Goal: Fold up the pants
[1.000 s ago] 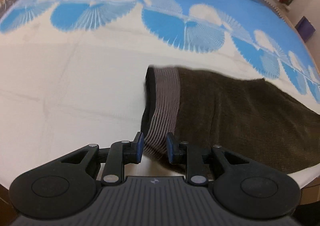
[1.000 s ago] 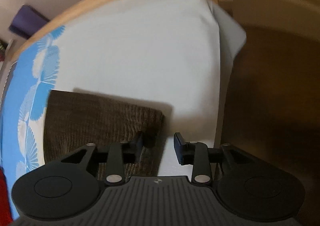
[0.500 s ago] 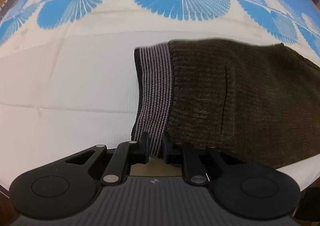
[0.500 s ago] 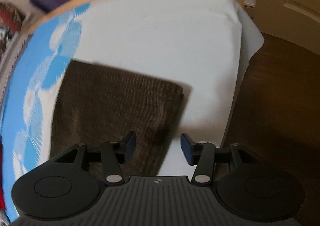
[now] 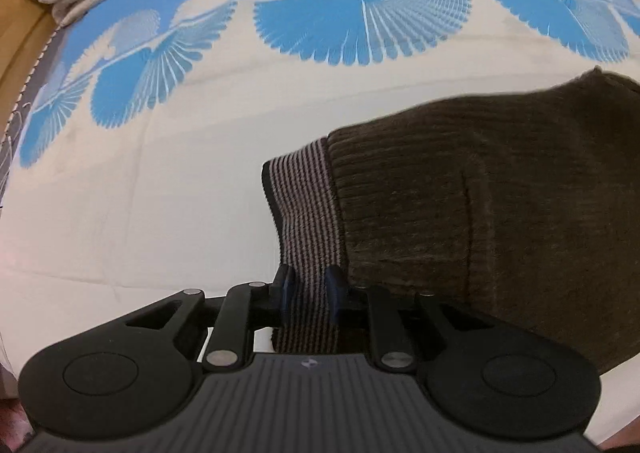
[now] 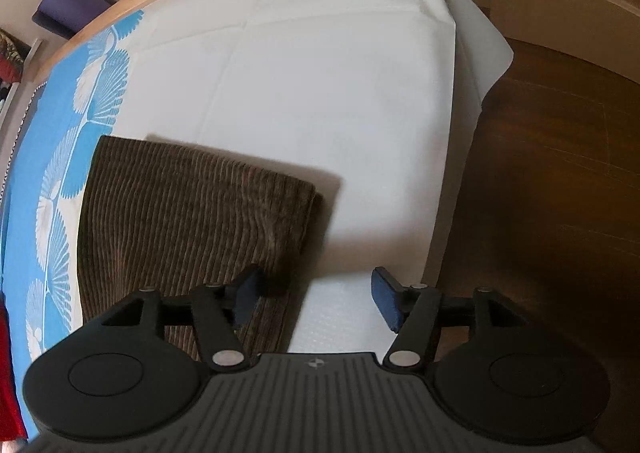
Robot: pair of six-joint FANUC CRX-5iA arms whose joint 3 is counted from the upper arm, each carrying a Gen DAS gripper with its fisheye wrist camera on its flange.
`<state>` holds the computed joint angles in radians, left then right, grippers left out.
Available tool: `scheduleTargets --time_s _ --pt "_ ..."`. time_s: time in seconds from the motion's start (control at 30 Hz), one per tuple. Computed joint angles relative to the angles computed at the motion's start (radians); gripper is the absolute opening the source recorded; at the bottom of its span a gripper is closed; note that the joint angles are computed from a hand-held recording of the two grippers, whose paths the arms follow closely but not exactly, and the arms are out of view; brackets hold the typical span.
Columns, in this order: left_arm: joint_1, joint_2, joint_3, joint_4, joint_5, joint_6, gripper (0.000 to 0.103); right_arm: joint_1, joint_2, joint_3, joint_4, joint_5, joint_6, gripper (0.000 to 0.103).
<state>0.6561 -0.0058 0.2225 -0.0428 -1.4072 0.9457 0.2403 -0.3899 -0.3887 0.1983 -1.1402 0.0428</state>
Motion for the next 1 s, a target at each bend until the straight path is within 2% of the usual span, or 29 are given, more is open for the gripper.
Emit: scheduleTargets --time_s 0.07,0.2,0.37,0.43,0.5,0.67,0.7,0.73,0.8,1.0 --pt "0.014 -0.001 0.001 0.043 0.002 0.009 0.02 -0.008 -0.003 -0.01 0.007 0.023 -0.001 0.073" --pt "0.029 -0.008 -0.001 0.095 0.022 0.026 0.022 0.0 -0.013 -0.033 0.052 0.056 -0.036 0.073" --pt "0.043 -0.02 -0.015 0.153 0.047 0.023 0.023 0.007 -0.012 -0.036 0.06 0.071 -0.052 0.067" --pt "0.046 -0.021 -0.018 0.165 0.046 0.019 0.023 0.014 -0.008 -0.04 0.067 0.085 -0.045 0.058" --pt "0.049 -0.025 -0.025 0.178 0.047 0.004 0.023 0.014 -0.007 -0.047 0.056 0.121 -0.019 0.055" --pt "0.059 -0.033 -0.038 0.203 0.055 -0.018 0.023 0.047 -0.007 -0.094 0.141 0.158 -0.136 0.055" --pt "0.058 -0.032 -0.035 0.202 0.053 -0.015 0.023 0.053 -0.003 -0.095 0.158 0.155 -0.157 0.048" --pt "0.058 -0.031 -0.032 0.201 0.052 -0.011 0.023 0.058 0.002 -0.095 0.17 0.148 -0.162 0.021" --pt "0.061 -0.032 -0.031 0.212 0.056 -0.005 0.023 0.068 -0.004 -0.106 0.189 0.15 -0.196 0.016" --pt "0.063 -0.05 -0.044 0.253 0.054 -0.011 0.023 0.114 -0.024 -0.11 0.287 0.141 -0.276 0.014"
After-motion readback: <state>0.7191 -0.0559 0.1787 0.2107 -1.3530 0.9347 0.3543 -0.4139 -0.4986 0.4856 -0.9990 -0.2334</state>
